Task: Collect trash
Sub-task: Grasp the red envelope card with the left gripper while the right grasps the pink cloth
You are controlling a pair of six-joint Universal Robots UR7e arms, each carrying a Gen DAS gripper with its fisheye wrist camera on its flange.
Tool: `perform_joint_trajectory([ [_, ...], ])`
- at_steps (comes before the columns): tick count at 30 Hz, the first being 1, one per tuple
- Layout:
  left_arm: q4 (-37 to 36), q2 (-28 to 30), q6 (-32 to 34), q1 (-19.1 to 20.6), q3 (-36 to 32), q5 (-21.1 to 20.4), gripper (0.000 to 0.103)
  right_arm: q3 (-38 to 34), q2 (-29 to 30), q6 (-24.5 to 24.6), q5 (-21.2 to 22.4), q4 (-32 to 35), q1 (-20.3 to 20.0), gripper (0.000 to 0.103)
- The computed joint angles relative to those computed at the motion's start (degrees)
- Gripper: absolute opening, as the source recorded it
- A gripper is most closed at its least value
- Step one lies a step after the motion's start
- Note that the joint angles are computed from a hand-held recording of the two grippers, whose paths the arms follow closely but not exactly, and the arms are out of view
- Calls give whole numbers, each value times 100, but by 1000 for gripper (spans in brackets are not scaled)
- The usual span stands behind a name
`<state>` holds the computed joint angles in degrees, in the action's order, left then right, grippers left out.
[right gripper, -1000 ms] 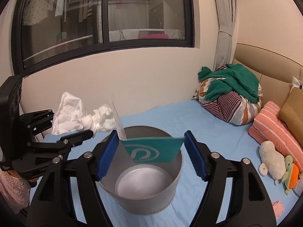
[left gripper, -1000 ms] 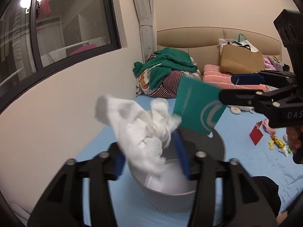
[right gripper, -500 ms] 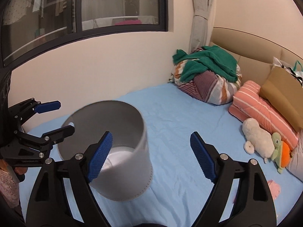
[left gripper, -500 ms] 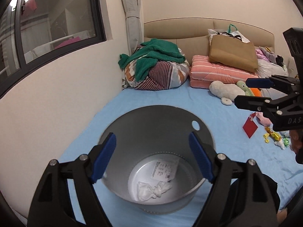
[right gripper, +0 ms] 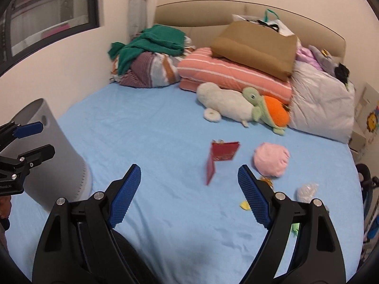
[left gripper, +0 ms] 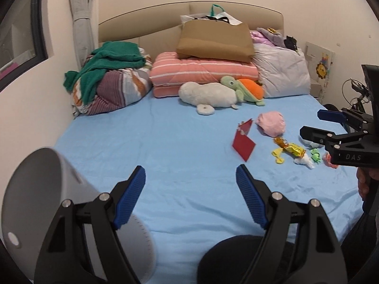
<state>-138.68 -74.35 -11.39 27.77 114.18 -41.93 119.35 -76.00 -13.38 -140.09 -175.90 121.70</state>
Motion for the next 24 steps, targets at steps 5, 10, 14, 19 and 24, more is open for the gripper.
perform_joint_trajectory([
  [5, -558, 847, 173, 47, -229, -422, 79, 420, -530, 8, -202, -197, -497, 81],
  [10, -760, 1536, 47, 107, -557, -749, 79, 658, -834, -213, 12, -422, -1054, 81],
  [14, -763, 2003, -57, 170, -830, -863, 79, 734, -894, -321, 294, -557, -1398, 81],
  [19, -751, 2511, -239, 338, -1194, -996, 79, 654, -770, -463, 582, -701, -1736, 81],
  [24, -716, 3007, -550, 588, -1595, -1115, 79, 440, -555, -584, 811, -800, -2084, 81],
])
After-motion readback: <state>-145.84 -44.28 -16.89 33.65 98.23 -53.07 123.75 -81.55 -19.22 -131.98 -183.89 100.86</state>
